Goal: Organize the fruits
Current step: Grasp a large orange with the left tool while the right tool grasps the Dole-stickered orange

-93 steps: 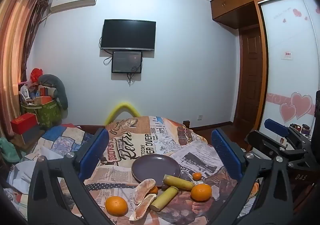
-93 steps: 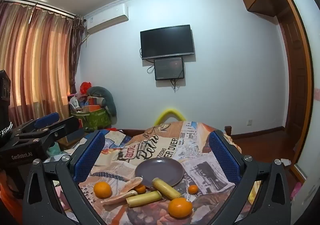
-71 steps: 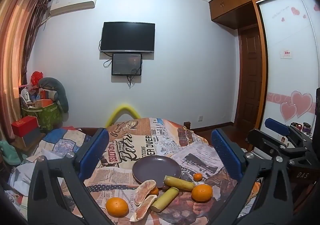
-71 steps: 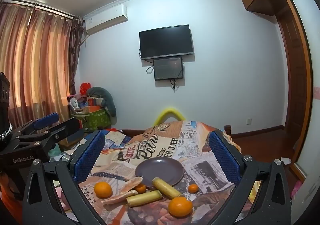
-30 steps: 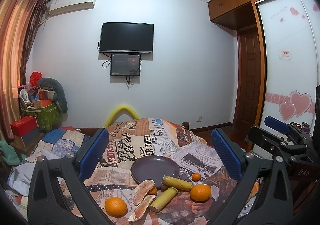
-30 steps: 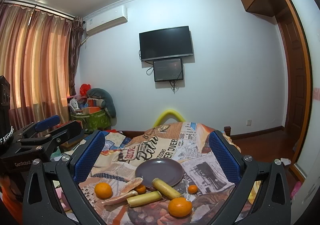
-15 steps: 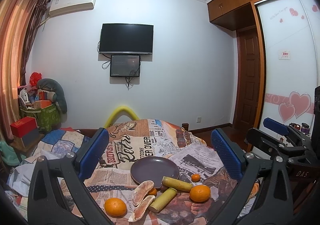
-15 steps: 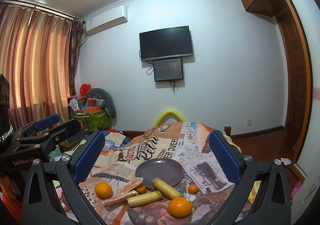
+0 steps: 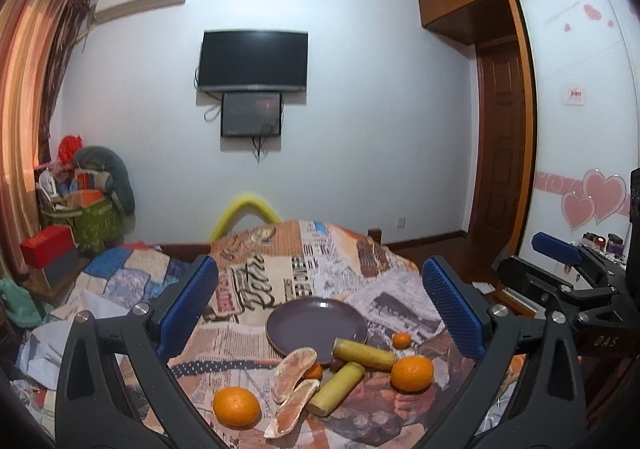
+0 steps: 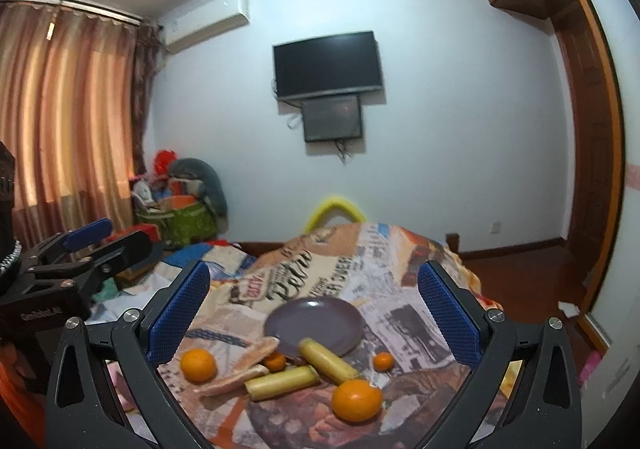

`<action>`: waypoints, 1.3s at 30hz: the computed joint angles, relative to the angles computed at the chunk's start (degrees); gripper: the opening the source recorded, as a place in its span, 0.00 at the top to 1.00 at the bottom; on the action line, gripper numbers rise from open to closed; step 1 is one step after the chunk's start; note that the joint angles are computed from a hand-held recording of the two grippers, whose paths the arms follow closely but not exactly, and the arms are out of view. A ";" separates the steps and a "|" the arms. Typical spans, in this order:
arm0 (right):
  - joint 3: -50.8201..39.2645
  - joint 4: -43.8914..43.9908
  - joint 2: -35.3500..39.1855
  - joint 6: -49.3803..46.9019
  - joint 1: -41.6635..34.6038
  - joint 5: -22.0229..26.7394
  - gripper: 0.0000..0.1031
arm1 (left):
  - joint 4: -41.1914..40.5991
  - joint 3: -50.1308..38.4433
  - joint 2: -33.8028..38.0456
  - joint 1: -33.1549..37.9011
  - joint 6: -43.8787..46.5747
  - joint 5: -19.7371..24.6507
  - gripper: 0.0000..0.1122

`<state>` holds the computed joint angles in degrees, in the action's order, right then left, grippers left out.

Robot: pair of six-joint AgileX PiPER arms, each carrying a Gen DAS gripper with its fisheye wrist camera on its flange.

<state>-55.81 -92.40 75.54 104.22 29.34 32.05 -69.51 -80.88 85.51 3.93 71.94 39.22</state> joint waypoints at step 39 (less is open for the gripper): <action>-9.46 82.00 25.29 -76.55 -22.28 -12.32 0.08 | 42.14 -26.44 38.49 -1.17 -36.46 10.67 0.28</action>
